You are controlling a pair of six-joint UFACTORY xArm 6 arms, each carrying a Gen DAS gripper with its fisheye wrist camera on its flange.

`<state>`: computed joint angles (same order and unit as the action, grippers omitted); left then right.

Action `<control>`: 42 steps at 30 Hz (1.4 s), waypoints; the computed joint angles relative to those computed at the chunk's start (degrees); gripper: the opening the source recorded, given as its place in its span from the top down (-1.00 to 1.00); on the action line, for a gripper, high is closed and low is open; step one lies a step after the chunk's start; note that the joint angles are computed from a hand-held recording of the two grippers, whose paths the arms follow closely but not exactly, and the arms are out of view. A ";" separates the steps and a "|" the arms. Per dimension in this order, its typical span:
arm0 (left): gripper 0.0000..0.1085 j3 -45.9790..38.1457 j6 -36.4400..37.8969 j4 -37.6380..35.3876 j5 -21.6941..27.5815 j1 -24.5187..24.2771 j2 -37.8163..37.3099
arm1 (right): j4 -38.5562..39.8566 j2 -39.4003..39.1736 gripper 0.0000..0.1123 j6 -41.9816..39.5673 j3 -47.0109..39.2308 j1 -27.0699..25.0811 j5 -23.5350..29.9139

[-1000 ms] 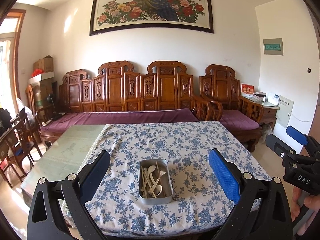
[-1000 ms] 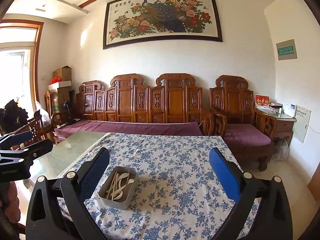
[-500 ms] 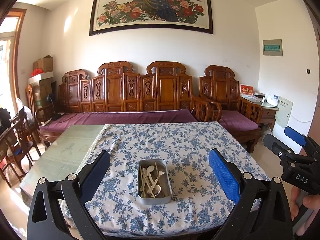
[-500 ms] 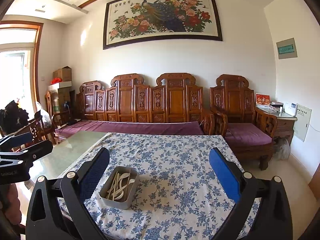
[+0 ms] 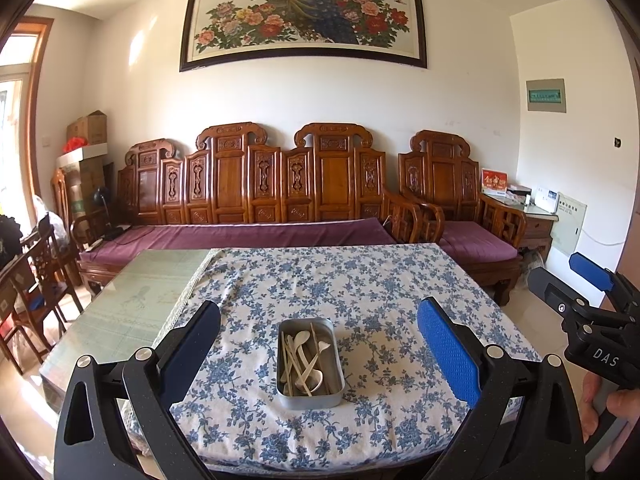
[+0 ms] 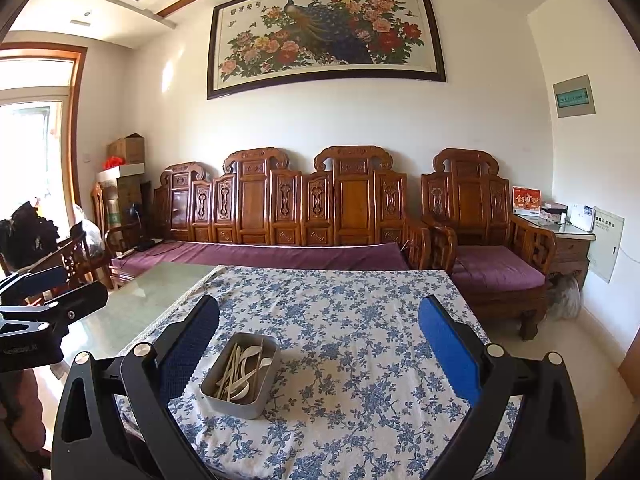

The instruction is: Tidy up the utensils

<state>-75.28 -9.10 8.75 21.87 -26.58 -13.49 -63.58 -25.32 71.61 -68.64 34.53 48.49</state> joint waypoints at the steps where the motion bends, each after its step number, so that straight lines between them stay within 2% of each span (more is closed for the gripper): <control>1: -0.75 -0.02 -0.12 0.09 -0.02 -0.04 0.05 | -0.03 0.00 -0.79 0.05 0.01 0.01 -0.02; 42: -0.75 1.13 1.08 -1.38 -0.66 -0.29 -0.85 | -0.29 0.01 -0.79 0.57 0.21 0.36 0.25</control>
<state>-74.15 -8.02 7.37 21.21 -26.87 -14.34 -63.87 -25.31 72.18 -68.43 34.89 48.74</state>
